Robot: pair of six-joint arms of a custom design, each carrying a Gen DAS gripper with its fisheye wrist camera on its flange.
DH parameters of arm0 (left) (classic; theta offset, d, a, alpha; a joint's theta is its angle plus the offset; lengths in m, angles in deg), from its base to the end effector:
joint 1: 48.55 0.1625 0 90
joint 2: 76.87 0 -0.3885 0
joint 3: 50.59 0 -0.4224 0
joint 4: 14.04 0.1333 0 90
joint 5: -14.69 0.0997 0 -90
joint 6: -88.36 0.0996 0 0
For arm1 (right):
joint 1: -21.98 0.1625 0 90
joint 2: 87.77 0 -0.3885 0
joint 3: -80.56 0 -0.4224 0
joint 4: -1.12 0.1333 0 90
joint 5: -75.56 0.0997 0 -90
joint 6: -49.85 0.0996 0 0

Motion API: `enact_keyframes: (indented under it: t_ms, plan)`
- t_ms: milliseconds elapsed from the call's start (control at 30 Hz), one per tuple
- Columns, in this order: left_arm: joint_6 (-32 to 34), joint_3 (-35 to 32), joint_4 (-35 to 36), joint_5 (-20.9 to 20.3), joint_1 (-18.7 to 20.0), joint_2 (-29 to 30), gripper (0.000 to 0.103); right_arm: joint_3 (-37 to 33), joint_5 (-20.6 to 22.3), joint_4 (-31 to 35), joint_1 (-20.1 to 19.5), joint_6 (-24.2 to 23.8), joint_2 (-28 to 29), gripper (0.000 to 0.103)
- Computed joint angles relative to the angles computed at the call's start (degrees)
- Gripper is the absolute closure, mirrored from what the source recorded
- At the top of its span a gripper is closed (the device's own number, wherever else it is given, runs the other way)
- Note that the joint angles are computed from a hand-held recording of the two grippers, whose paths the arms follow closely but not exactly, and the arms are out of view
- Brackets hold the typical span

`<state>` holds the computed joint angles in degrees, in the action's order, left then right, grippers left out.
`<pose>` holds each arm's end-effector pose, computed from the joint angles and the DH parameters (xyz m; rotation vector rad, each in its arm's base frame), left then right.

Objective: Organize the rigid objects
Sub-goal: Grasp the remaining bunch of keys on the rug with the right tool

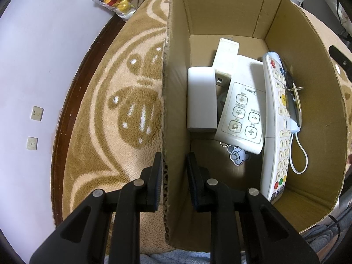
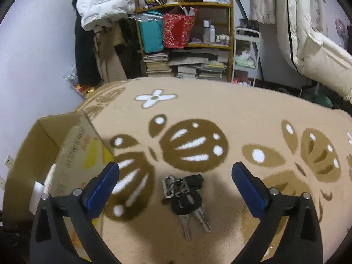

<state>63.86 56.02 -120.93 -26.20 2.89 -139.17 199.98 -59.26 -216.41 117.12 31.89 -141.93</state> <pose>-0.1743 -0.5533 0.1076 0.5075 2.1321 -0.0675 0.1088 -0.5055 0.1492 -0.0887 -2.0828 1.1212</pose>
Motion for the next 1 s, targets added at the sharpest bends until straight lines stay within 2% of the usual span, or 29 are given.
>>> enact_keyframes:
  t_ms: [200,433,567,633,700,733,867,1000]
  plan:
    - [0.13,0.06,-0.08,0.15,-0.05,0.07,0.081,1.37,2.44,0.85,-3.92,2.33,-1.16,0.000]
    - [-0.12,-0.04,0.62,0.56,-0.44,0.26,0.081,3.92,7.18,2.08,-8.07,5.50,-2.32,0.000]
    - [-0.12,0.02,0.59,0.53,-0.51,0.25,0.081,4.39,9.40,1.28,-8.63,4.13,-1.84,0.000]
    - [-0.12,-0.04,0.60,0.44,-0.49,0.25,0.081,3.98,9.60,1.58,-8.66,3.71,-1.35,0.010]
    - [-0.27,-0.12,0.68,0.33,-0.47,0.23,0.081,3.55,9.22,1.07,-8.47,3.20,-0.77,0.028]
    - [-0.35,-0.08,0.67,0.23,-0.53,0.20,0.081,3.23,8.53,1.35,-8.29,2.91,-0.58,0.030]
    - [-0.34,-0.21,0.98,0.46,-0.57,0.26,0.081,3.32,12.06,6.73,-8.78,5.82,-1.95,0.032]
    - [-0.33,-0.23,1.26,0.53,-0.68,0.14,0.081,0.83,9.55,9.49,-7.62,4.33,0.12,0.031]
